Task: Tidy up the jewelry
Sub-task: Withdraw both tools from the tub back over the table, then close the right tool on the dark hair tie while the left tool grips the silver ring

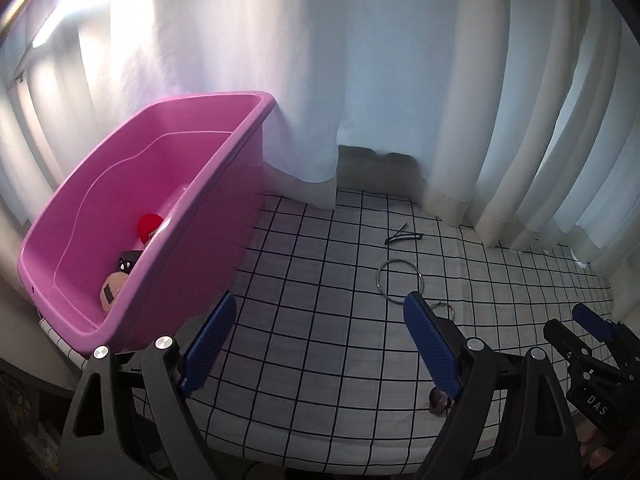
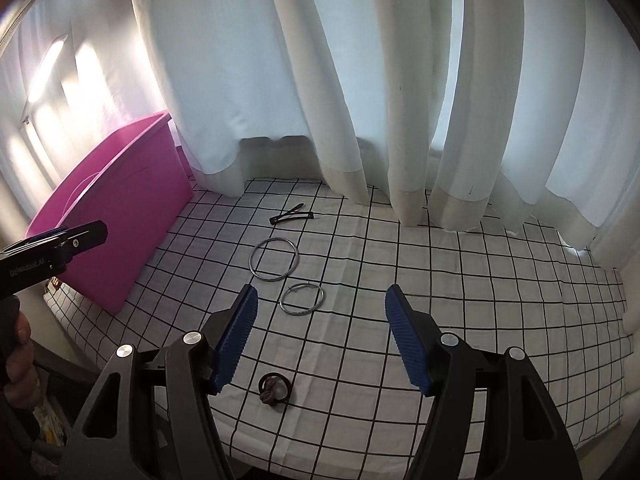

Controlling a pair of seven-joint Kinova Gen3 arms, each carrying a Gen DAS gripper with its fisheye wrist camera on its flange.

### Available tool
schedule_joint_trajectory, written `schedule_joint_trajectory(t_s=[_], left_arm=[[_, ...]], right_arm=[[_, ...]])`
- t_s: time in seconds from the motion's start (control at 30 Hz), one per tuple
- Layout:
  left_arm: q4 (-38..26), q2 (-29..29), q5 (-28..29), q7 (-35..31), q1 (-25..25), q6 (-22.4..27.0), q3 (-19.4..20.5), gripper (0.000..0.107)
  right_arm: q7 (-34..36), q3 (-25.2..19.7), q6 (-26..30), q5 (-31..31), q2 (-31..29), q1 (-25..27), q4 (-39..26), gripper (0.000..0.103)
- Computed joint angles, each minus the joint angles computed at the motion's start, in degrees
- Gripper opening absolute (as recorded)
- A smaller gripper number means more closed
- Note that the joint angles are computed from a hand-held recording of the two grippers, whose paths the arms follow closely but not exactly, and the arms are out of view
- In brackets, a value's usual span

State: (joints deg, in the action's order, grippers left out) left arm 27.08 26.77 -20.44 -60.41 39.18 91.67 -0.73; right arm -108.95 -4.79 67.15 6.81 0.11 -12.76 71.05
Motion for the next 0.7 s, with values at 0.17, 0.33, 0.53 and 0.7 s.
schedule_joint_trajectory(t_s=[0.17, 0.33, 0.53, 0.7], left_arm=[[1.97, 1.34, 0.87, -0.33, -0.08, -1.77, 0.66, 0.084], [4.59, 2.53, 2.01, -0.50, -0.81, -3.91, 1.04, 0.084], [4.25, 5.93, 4.59, -3.35, -2.84, -6.34, 1.85, 0.084], [2.04, 9.70, 6.80, -5.79, -3.46, -7.54, 1.92, 0.084]], right_arm=[[-2.05, -0.31, -2.28, -0.11, -1.51, 0.03, 5.15, 0.064], [-4.60, -0.94, -3.78, -1.70, -2.50, -0.22, 10.58, 0.064], [-11.43, -2.73, -6.75, 0.42, -3.45, -1.39, 16.77, 0.064], [-19.64, -4.35, -9.36, 4.72, -3.61, -2.76, 20.74, 0.064]])
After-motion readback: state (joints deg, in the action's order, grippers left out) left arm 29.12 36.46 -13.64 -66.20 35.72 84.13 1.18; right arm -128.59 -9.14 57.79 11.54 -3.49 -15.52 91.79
